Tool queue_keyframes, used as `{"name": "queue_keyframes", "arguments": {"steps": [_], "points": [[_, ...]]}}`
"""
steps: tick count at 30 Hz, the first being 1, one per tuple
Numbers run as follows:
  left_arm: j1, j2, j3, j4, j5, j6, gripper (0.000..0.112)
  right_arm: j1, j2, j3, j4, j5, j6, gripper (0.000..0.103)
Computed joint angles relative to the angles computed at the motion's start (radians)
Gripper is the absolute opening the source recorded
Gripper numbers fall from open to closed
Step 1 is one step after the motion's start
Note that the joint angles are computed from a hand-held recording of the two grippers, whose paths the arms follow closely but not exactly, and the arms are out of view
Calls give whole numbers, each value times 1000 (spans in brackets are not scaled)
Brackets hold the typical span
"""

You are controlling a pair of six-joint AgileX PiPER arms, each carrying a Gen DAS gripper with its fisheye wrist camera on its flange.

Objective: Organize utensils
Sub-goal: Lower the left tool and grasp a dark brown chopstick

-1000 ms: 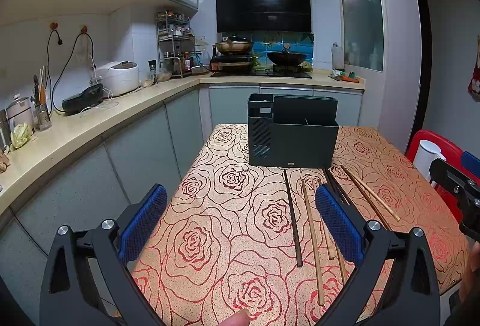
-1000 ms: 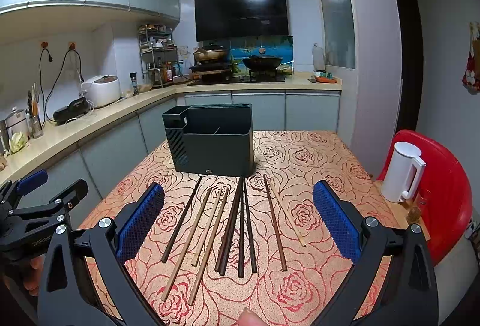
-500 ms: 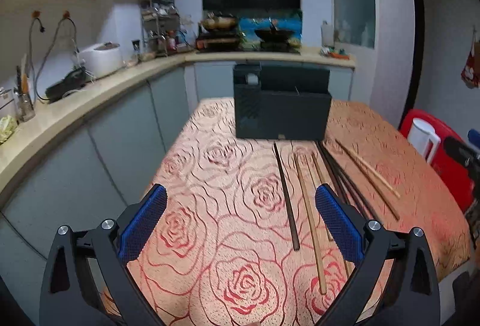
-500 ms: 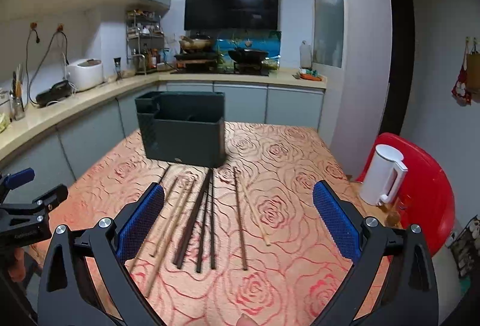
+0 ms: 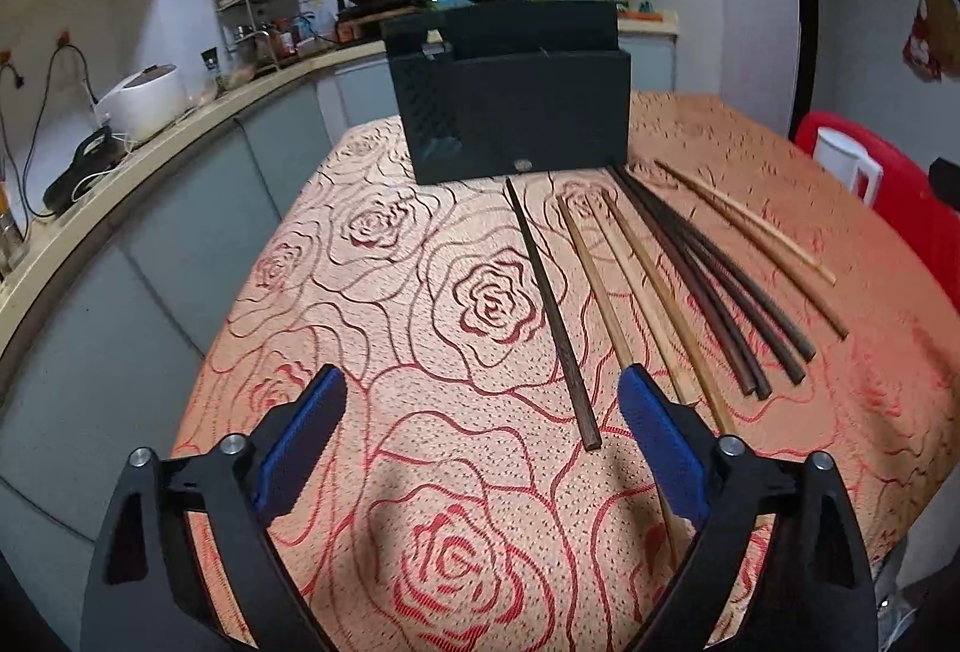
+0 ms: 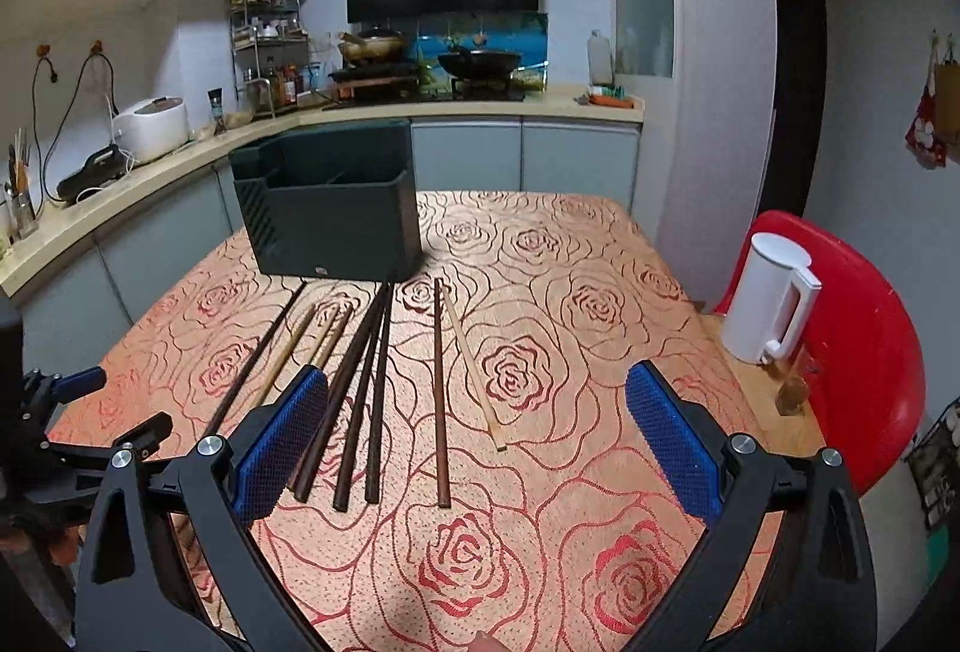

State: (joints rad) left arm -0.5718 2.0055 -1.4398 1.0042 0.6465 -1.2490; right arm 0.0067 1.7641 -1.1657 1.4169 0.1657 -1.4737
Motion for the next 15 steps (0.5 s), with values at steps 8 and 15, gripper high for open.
{"name": "queue_keyframes", "arguments": {"steps": [8, 15], "points": [[33, 75, -73, -149, -29, 170, 69, -29, 62, -50, -118, 29, 123, 96], [56, 98, -90, -227, -51, 248, 54, -49, 105, -77, -153, 52, 133, 96]]}}
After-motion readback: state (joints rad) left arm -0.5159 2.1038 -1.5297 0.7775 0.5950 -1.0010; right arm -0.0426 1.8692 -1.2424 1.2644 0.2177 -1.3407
